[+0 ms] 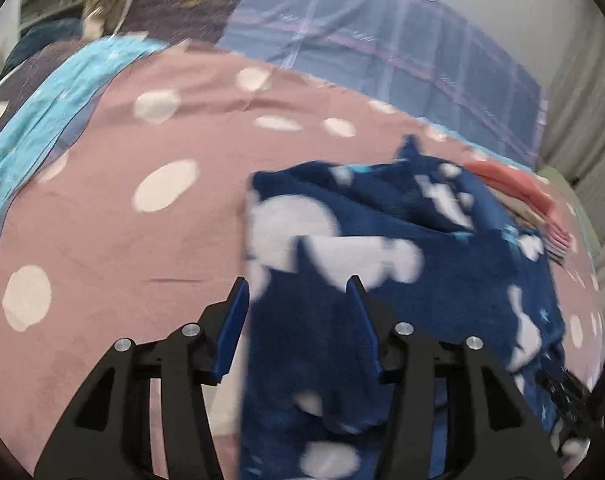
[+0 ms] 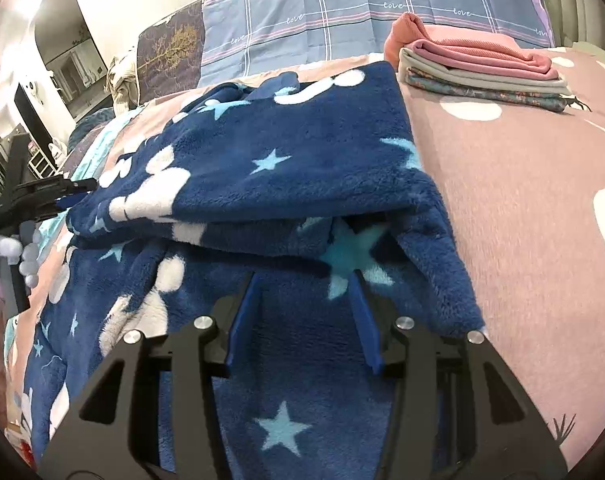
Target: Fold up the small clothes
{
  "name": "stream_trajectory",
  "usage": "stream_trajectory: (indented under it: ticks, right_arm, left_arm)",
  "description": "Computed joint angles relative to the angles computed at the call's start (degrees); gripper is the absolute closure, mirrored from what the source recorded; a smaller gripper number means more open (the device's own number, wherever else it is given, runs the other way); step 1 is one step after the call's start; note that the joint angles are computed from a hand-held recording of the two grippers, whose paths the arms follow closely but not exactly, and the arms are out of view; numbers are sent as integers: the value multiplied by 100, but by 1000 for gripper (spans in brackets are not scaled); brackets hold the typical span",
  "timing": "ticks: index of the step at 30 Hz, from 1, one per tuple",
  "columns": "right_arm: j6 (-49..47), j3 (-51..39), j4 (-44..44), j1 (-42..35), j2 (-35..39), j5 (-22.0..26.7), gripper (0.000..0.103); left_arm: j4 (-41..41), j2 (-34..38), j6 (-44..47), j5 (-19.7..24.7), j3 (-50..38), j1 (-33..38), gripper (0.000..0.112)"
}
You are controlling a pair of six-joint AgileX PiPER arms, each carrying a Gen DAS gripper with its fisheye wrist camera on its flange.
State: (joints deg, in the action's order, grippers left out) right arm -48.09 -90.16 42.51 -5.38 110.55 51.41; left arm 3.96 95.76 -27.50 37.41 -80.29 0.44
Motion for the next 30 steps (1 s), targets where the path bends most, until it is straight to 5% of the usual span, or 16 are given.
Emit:
stream_trajectory:
  ticks: [3,6,8,14,17,26,28,30]
  right_arm:
    - [-355,608,393,-85,-613,-587,84]
    - [-896,549,1193,-269,-815,-326,84]
    - [-654,68,1009,-140,-649,-165,84]
    - [1024,-1441,-738,312,854,101,78]
    - [1115,-1702,-353,98,1028,451,78]
    - [1031,-1497,-394,155,484,149,76]
    - [1152,-2194,-412,171,638,278,69]
    - [1587,-3339,-580,308,1147,554,49]
  left_arm:
    - [226,-244,-23,-437,265,-421,61]
    - [320,-137,146,-679,234,-818,51]
    - [633,372,-23,-332,-159,-1052,50]
    - [2468,1003,-1556,-174,-202,-1631,42]
    - [1828,826,-1071,-555,64,-1390,42]
    - [474,554,-119,-662,-391,-781,42]
    - [-54,945,346,-329,-1030,-520,42]
    - [-869,1568,866,176,-1929,-175,41]
